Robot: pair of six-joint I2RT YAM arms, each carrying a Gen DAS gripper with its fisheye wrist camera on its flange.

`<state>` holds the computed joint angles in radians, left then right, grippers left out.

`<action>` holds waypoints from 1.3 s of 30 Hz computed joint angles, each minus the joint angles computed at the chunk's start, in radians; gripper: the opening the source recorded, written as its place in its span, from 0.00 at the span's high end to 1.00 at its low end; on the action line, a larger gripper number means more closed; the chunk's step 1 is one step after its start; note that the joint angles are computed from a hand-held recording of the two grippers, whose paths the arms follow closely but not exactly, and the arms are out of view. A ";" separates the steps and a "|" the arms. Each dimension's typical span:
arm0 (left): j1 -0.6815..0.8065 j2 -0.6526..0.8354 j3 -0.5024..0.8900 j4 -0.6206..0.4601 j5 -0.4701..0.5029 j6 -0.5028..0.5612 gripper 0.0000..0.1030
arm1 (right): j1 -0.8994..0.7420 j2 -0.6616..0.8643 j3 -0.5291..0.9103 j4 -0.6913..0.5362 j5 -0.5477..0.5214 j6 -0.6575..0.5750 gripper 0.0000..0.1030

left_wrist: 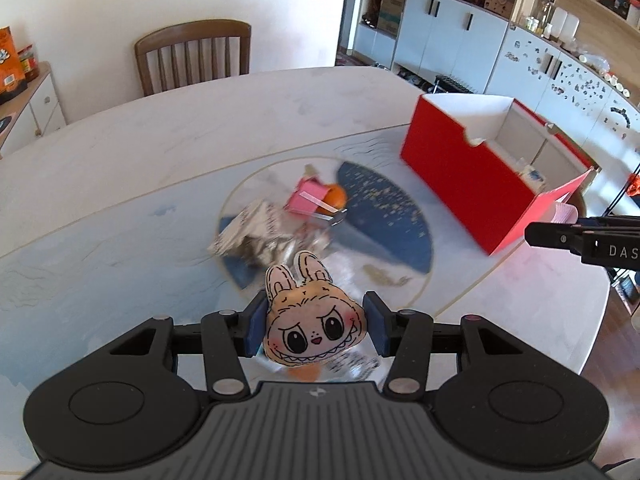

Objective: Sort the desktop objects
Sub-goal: 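Carry the bunny with the left gripper while the right gripper carries the pink comb into the box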

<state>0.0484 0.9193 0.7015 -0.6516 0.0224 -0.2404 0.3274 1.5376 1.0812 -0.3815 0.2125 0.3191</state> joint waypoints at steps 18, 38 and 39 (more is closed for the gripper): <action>-0.344 0.438 0.356 0.142 -0.160 -0.156 0.52 | -0.325 -0.019 0.085 -0.036 -0.189 -0.246 0.60; -0.477 0.953 0.982 -0.025 -0.175 -0.112 0.52 | -0.587 0.176 0.315 -0.066 -0.349 -0.435 0.60; -0.477 0.981 1.019 -0.047 -0.169 -0.117 0.52 | -0.593 0.188 0.332 -0.075 -0.356 -0.438 0.60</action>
<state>-0.4283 1.9002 1.7209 -0.6985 -0.1464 -0.3570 -0.2656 1.7255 1.4130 -0.4562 -0.1431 -0.1185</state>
